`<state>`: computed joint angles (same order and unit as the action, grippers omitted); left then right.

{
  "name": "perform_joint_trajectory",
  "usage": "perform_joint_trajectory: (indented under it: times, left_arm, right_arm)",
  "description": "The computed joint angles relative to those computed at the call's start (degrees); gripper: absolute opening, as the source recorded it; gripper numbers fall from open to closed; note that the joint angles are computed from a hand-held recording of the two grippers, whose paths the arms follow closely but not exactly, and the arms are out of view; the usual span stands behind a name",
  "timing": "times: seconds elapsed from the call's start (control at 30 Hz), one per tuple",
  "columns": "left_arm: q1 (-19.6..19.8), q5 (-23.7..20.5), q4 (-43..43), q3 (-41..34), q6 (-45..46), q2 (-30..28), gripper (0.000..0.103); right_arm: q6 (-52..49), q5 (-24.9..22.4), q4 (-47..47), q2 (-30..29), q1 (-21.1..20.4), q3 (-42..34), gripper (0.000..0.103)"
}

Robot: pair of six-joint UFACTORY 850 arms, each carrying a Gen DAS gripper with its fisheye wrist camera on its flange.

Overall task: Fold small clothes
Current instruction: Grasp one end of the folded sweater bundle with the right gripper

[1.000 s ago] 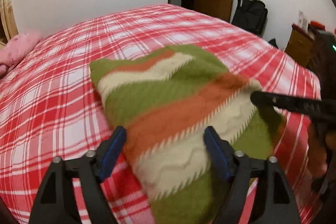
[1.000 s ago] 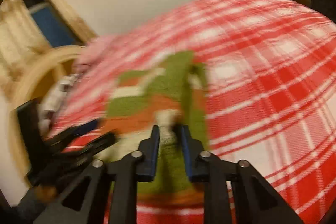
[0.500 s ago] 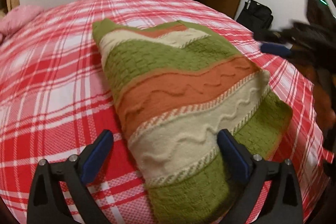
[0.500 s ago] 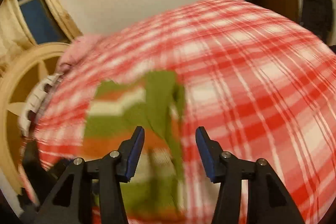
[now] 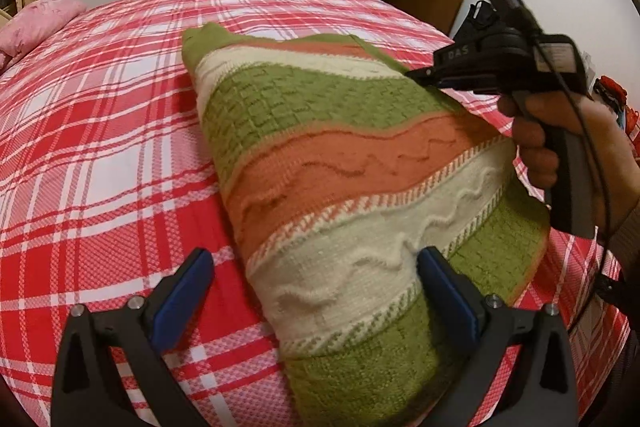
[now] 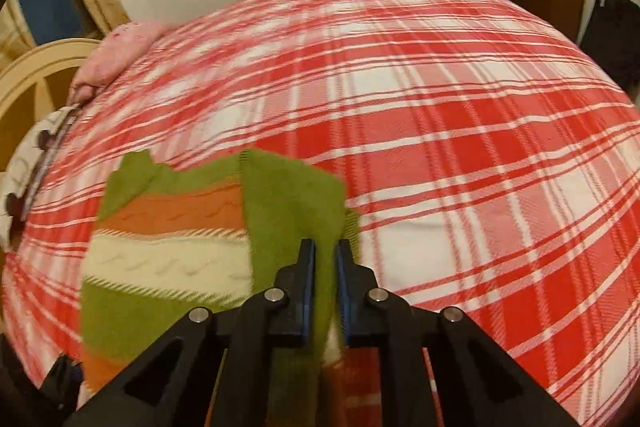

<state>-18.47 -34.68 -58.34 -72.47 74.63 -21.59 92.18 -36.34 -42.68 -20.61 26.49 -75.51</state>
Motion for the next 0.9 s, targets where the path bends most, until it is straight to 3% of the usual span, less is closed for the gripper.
perform_joint_trajectory:
  times: [0.07, 0.2, 0.47, 0.57, 0.67, 0.77, 0.83, 0.9]
  left_arm:
    - [0.0, 0.1, 0.1, -0.1, 0.0, 0.0, 0.103]
    - [0.1, -0.1, -0.1, 0.1, 0.0, 0.0, 0.103]
    - [0.3, 1.5, -1.4, 1.8, 2.0, 1.4, 0.103]
    - [-0.1, 3.1, -2.1, 2.9, 3.7, 2.4, 0.103]
    - [-0.2, 3.8, -1.7, 3.3, 3.9, 2.7, 0.103]
    - [0.0, 4.1, -1.6, 3.7, 3.6, 3.1, 0.103]
    - [0.4, 3.7, -2.2, 4.3, 4.3, 3.7, 0.103]
    - [1.3, 3.7, -6.0, 5.1, 7.7, 4.8, 0.103]
  right_arm:
    - [-1.0, 2.0, 1.9, 0.5, -1.1, 0.9, 0.010]
    - [2.0, 3.9, -3.7, 4.3, 1.1, 3.9, 0.011]
    - [21.4, 5.2, -24.8, 13.8, 11.2, 13.2, 0.017]
    - [15.0, 7.7, -18.7, 12.5, 12.3, 13.3, 0.017]
    - [9.5, 4.5, -9.0, 9.7, 11.7, 13.3, 0.017]
    - [14.9, 8.8, -11.9, 11.4, 11.4, 16.3, 0.017]
    - [12.5, 7.6, -10.3, 11.7, 11.8, 15.6, 0.017]
    - [17.1, 5.0, -14.5, 12.8, 12.9, 15.5, 0.017]
